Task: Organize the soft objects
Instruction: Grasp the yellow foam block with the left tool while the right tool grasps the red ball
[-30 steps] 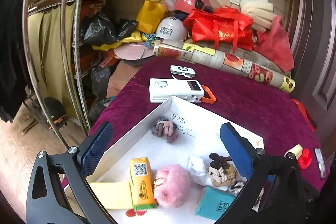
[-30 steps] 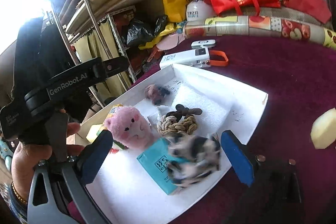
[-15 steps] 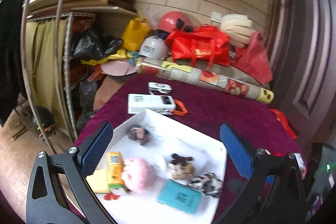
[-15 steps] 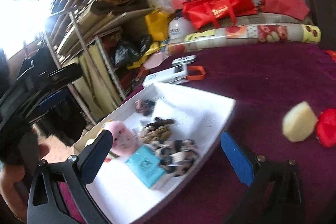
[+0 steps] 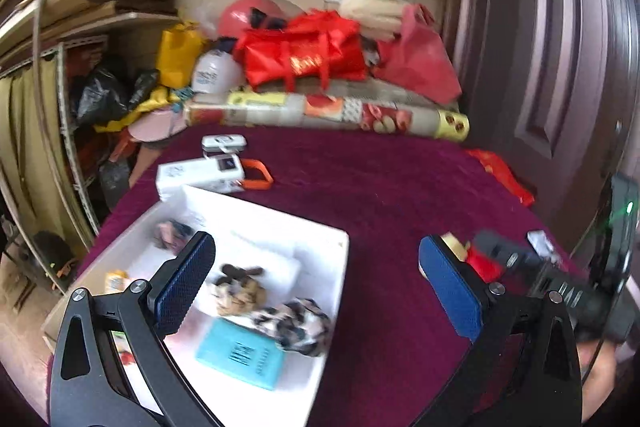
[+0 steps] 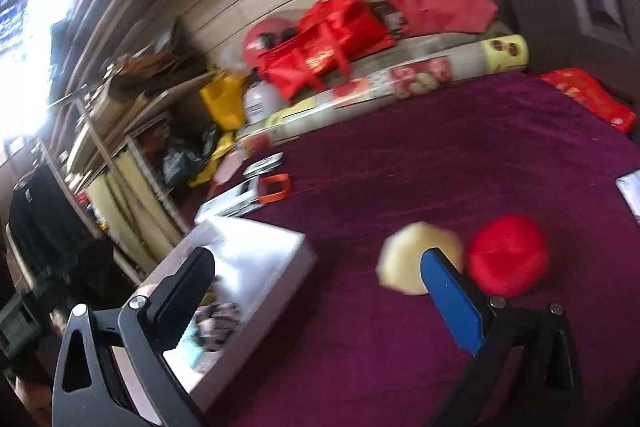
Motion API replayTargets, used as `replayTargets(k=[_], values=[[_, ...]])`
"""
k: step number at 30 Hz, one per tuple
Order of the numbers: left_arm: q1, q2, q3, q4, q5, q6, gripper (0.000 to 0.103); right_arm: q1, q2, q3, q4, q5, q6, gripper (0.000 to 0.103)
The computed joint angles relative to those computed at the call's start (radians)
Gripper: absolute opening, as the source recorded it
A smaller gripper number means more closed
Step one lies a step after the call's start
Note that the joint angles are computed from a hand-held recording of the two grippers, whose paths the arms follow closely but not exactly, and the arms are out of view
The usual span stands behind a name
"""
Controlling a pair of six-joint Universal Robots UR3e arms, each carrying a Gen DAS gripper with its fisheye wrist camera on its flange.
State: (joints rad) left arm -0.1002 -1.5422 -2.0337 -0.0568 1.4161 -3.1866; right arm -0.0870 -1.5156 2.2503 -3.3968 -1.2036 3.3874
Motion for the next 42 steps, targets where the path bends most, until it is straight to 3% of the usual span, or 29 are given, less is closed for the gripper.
replayTargets(k=[5, 7, 10, 12, 15, 17, 19, 21, 23, 27, 32, 33, 35, 42], values=[[-0.126, -0.185, 0.131, -0.061, 0.066, 0.045, 0.103, -0.143, -0.096, 0.067, 0.136, -0.011, -0.17, 0.103], [-0.162, -0.276, 0.182, -0.056, 0.066, 0.075, 0.103, -0.155, -0.09, 0.043, 0.227, -0.088, -0.251, 0.103], [-0.21, -0.415, 0.333, -0.183, 0.083, 0.067, 0.103, -0.117, -0.017, -0.053, 0.358, -0.216, -0.297, 0.103], [-0.249, -0.487, 0.413, -0.221, 0.088, 0.066, 0.103, -0.073, 0.056, -0.105, 0.347, -0.293, -0.31, 0.103], [-0.327, -0.568, 0.528, -0.251, 0.175, 0.097, 0.103, -0.02, 0.156, -0.17, 0.308, -0.369, -0.322, 0.103], [-0.36, -0.614, 0.605, -0.291, 0.22, 0.111, 0.103, -0.067, 0.155, -0.137, 0.279, -0.278, -0.331, 0.099], [-0.373, -0.659, 0.679, -0.334, 0.234, 0.114, 0.103, -0.159, 0.117, -0.083, 0.281, -0.102, -0.344, 0.07], [-0.385, -0.705, 0.751, -0.357, 0.254, 0.106, 0.103, -0.198, 0.098, -0.051, 0.258, -0.039, -0.34, 0.058], [-0.392, -0.742, 0.812, -0.383, 0.258, 0.095, 0.103, -0.211, 0.098, -0.023, 0.193, -0.051, -0.309, 0.057], [-0.414, -0.838, 0.977, -0.456, 0.266, 0.091, 0.103, -0.351, 0.045, 0.052, 0.189, 0.111, -0.259, 0.055], [-0.446, -0.961, 1.193, -0.528, 0.299, 0.092, 0.102, -0.414, 0.022, 0.085, 0.157, 0.189, -0.221, 0.054], [-0.45, -0.981, 1.226, -0.544, 0.309, 0.093, 0.098, -0.42, 0.021, 0.092, 0.155, 0.202, -0.218, 0.054], [-0.447, -1.019, 1.29, -0.589, 0.303, 0.085, 0.06, -0.428, 0.031, 0.084, 0.169, 0.232, -0.213, 0.054], [-0.413, -0.878, 1.028, -0.388, 0.211, 0.06, 0.055, -0.433, 0.048, 0.076, 0.153, 0.261, -0.214, 0.054]])
